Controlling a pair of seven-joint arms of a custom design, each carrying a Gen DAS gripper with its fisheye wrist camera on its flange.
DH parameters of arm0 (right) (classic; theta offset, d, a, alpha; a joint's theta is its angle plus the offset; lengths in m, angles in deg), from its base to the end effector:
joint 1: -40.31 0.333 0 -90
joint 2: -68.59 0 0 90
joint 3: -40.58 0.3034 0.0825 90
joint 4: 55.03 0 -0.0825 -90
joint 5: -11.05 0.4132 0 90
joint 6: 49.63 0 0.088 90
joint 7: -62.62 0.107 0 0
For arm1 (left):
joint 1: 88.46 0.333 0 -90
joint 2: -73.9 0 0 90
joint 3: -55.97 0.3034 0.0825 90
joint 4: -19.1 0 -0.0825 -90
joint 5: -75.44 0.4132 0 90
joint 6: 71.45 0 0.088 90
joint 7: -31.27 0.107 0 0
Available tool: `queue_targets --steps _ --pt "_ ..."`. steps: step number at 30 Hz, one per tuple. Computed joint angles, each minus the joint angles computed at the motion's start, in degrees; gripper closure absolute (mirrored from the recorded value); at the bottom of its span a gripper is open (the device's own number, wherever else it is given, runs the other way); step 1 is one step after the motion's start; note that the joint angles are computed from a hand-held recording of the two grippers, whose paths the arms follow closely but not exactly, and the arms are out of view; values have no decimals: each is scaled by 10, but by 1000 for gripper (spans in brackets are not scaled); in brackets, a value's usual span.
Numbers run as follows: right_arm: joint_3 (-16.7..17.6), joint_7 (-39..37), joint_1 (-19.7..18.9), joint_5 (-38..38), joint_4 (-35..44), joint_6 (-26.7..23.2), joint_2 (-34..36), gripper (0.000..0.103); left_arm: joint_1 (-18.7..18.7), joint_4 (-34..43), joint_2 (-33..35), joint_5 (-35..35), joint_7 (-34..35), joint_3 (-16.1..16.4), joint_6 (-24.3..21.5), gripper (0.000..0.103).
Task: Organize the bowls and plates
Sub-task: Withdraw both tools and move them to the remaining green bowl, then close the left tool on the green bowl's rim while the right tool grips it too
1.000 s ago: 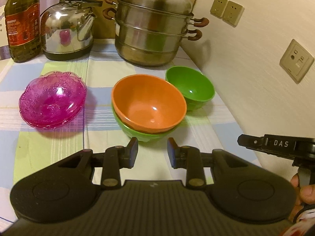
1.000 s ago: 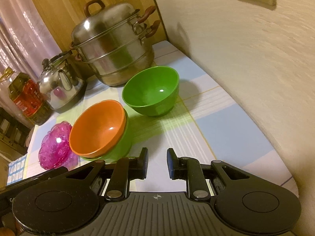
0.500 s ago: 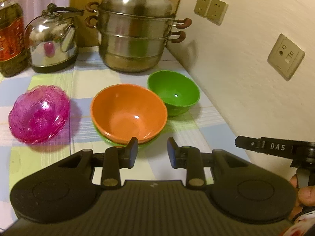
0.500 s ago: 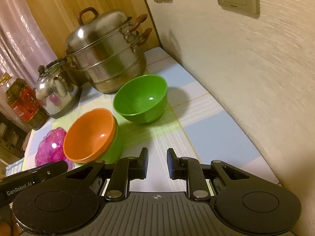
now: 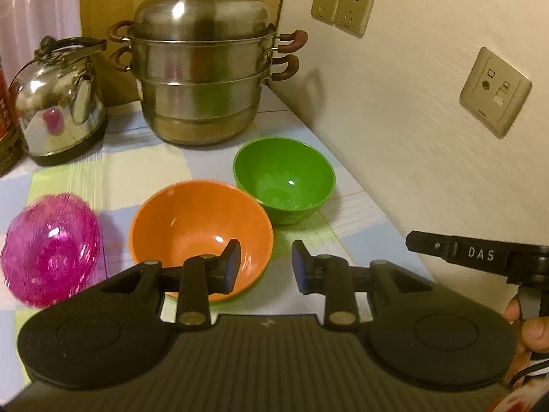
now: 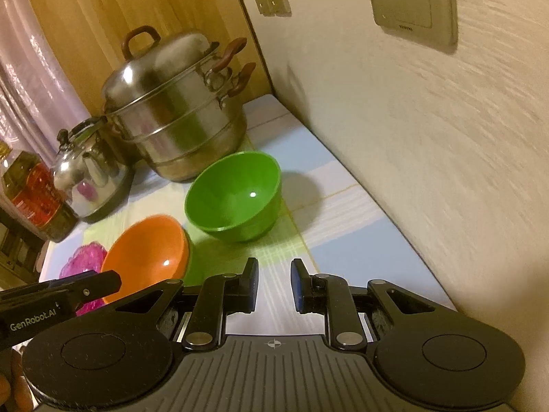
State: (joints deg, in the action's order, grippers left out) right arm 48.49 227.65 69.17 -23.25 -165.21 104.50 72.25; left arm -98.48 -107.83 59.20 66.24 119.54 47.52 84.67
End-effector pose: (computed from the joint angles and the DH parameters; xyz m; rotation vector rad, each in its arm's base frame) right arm 0.5083 0.4005 0.5096 -1.4786 1.8511 -0.3658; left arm 0.5261 -0.1752 0.5495 -1.6764 2.0123 -0.9261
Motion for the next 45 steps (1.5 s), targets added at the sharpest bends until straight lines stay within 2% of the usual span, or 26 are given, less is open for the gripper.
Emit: queue_targets --steps 8,16,17,18,20,30,42,45 --pt "-16 -51 0 28 60 4 55 82 11 99 93 -14 36 6 -20 75" --pt "-41 -104 7 71 134 12 124 80 45 235 209 -37 56 -1 -75 71" --pt "-44 -110 8 78 145 11 134 75 48 252 223 -38 59 -3 -80 67" --pt "-47 -115 9 85 155 11 142 63 52 266 235 -40 62 -5 -85 65" --pt "-53 -125 10 99 175 15 160 54 59 300 262 -52 71 -11 -101 64" --pt "-61 -211 5 185 293 -22 259 54 67 439 383 -22 58 -21 -179 64" --pt "-58 -283 -2 270 379 -55 339 54 59 506 448 0 53 -25 -213 67" --pt "-61 -286 -2 280 389 -58 349 57 58 508 452 4 54 -26 -209 74"
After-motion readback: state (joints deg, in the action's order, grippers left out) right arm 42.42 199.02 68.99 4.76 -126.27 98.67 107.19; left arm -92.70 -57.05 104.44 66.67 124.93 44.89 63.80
